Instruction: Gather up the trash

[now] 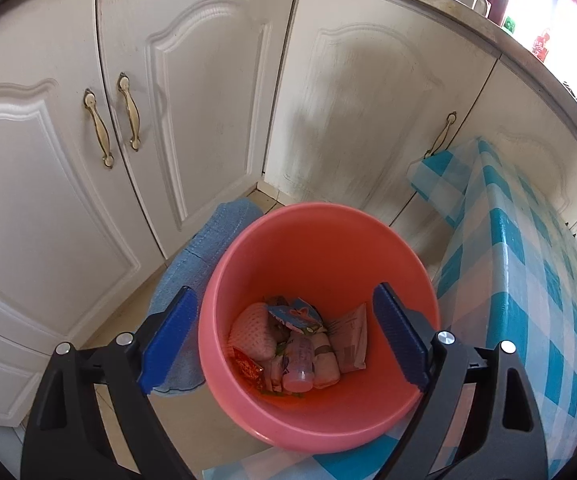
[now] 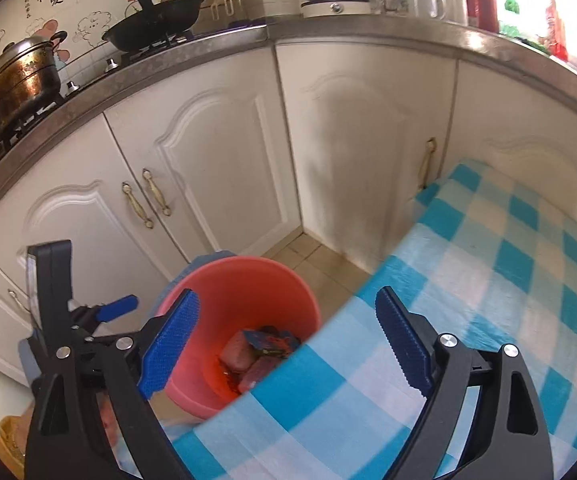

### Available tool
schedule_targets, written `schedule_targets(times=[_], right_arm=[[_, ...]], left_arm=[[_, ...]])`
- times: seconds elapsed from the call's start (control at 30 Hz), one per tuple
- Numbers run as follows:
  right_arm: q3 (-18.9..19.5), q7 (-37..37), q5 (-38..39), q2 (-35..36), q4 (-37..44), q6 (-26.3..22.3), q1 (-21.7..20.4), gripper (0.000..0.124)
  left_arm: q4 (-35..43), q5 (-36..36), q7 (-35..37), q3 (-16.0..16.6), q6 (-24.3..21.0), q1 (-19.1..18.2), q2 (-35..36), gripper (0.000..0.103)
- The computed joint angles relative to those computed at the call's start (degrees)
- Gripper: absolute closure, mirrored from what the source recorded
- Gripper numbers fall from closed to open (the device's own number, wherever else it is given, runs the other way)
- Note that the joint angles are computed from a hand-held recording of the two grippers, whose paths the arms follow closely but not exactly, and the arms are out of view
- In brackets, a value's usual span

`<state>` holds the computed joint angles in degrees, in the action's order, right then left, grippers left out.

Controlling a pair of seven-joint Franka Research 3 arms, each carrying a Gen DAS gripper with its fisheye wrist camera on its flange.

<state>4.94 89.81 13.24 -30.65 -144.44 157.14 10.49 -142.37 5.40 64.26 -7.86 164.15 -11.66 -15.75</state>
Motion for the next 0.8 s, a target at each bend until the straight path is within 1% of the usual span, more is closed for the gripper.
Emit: schedule_targets(times=[0.1, 0.23, 0.4, 0.47, 0.5, 0.53, 0.63, 0.8], right_arm=[[0.44, 1.54, -0.97, -3.11, -2.23, -0.38, -1.72, 0.035], [0.83, 4.08, -1.85, -7.47, -4.74, -1.80, -4.02, 0.035], [0.96, 6.95, -3.57, -13.87, -7.57, -4.03, -7.62, 0.035], [0.88, 8.25, -4.20, -16.87, -8.55, -5.49, -9.24, 0.035], [0.63, 8.88, -4.26, -18.32, -8.92, -6.23, -9.85, 0.035], [0.10, 9.49, -4.00, -19.79, -9.27, -7.14, -10.26, 0.034], [-1.72, 11.12, -2.80, -25.30, -10.62, -9.69, -11.65, 0.032], [-1.38, 13.95, -4.58, -34.08, -11.61, -13.57, -17.15, 0.030]], left_arm=[[-0.75, 4.34, -3.20, -2.35, 0.31, 2.22, -2.06, 0.013], [-1.15, 7.21, -5.23, -3.38, 1.18, 2.15, -4.35, 0.013], [-0.68, 13.46, -9.60, -7.13, 1.90, 3.47, -7.39, 0.013], [0.00, 14.16, -9.88, -7.13, 1.65, 2.11, -8.03, 0.013], [0.27, 13.94, -9.73, -6.81, 1.74, 1.04, -8.39, 0.009], [0.27, 13.76, -9.64, -6.58, 2.34, 0.09, -8.98, 0.007], [0.95, 14.42, -9.99, -7.24, 3.20, -1.16, -10.08, 0.007], [2.30, 13.36, -9.34, -7.12, 4.31, -4.62, -11.57, 0.004]])
